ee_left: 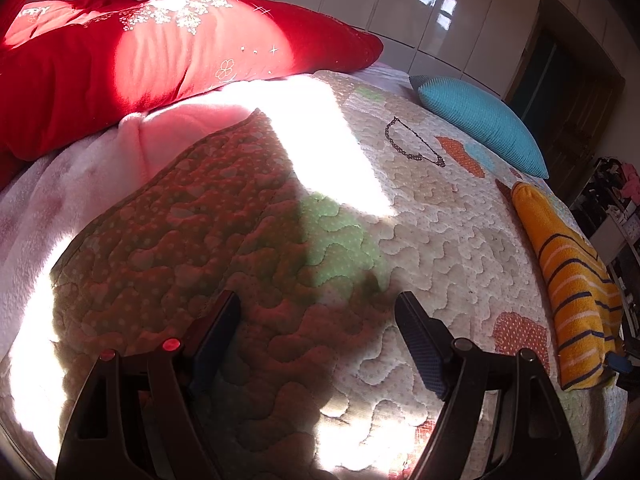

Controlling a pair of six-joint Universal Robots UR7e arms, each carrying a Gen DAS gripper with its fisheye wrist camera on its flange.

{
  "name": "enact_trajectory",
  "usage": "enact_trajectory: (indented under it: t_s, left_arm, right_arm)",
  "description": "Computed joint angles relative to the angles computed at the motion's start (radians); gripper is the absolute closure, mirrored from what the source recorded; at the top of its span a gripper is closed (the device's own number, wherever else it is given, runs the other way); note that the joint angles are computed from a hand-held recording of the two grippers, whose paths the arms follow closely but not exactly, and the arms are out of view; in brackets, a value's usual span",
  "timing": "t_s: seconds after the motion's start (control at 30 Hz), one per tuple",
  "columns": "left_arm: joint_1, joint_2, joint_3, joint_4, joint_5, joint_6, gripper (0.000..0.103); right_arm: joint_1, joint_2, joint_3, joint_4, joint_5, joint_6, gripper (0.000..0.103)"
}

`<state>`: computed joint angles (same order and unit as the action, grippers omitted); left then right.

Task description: Fold small clothes

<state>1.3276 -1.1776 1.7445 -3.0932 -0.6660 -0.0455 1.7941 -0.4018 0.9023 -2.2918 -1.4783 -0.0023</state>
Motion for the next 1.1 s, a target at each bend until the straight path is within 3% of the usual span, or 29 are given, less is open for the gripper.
enact_trajectory:
  t_s: [0.07, 0.13, 0.2, 0.23, 0.33, 0.5, 0.57, 0.63, 0.77, 0.8, 0.97, 1.03, 1.1]
  left_arm:
    - [0.001, 0.003, -0.003, 0.003, -0.001, 0.007, 0.021]
    - [0.001, 0.01, -0.006, 0.0, 0.004, 0.018, 0.019]
    - [0.002, 0.017, -0.007, -0.013, 0.006, 0.037, 0.017]
    - [0.002, 0.019, -0.007, -0.016, 0.007, 0.042, 0.017]
    - [0.0, 0.023, -0.005, -0.026, 0.014, 0.054, 0.017]
    - [-0.013, 0.03, -0.006, -0.024, 0.057, 0.068, 0.016]
    - [-0.046, 0.037, -0.004, -0.018, 0.131, 0.089, 0.016]
    - [-0.098, 0.051, 0.015, -0.091, 0.186, 0.153, 0.016]
    - [-0.199, 0.099, 0.025, -0.187, 0.23, 0.244, 0.014]
    - [-0.221, 0.121, 0.019, -0.216, 0.236, 0.274, 0.008]
    - [-0.285, 0.229, -0.041, -0.274, 0.22, 0.38, 0.004]
    - [-0.302, 0.251, -0.054, -0.214, 0.222, 0.36, 0.004]
    - [-0.309, 0.237, -0.05, -0.051, 0.192, 0.246, 0.004]
  right_arm:
    - [0.014, 0.017, -0.043, -0.043, -0.032, -0.017, 0.045]
    - [0.024, 0.062, -0.123, -0.045, -0.102, -0.024, 0.042]
    - [0.043, 0.118, -0.208, -0.045, -0.288, -0.039, 0.044]
    - [0.044, 0.128, -0.218, -0.054, -0.345, -0.045, 0.047]
    - [0.038, 0.055, -0.054, -0.218, -0.345, -0.069, 0.05]
    - [0.064, -0.041, 0.2, -0.519, -0.473, -0.224, 0.043]
    - [0.07, -0.053, 0.243, -0.585, -0.481, -0.258, 0.042]
    - [0.068, -0.064, 0.279, -0.65, -0.472, -0.268, 0.041]
    - [0.058, -0.087, 0.355, -0.763, -0.476, -0.29, 0.038]
    - [0.056, -0.09, 0.375, -0.797, -0.482, -0.305, 0.038]
    - [0.048, -0.081, 0.445, -0.974, -0.552, -0.4, 0.034]
    - [0.045, -0.083, 0.445, -0.958, -0.549, -0.39, 0.034]
    - [0.045, -0.084, 0.444, -0.964, -0.548, -0.389, 0.034]
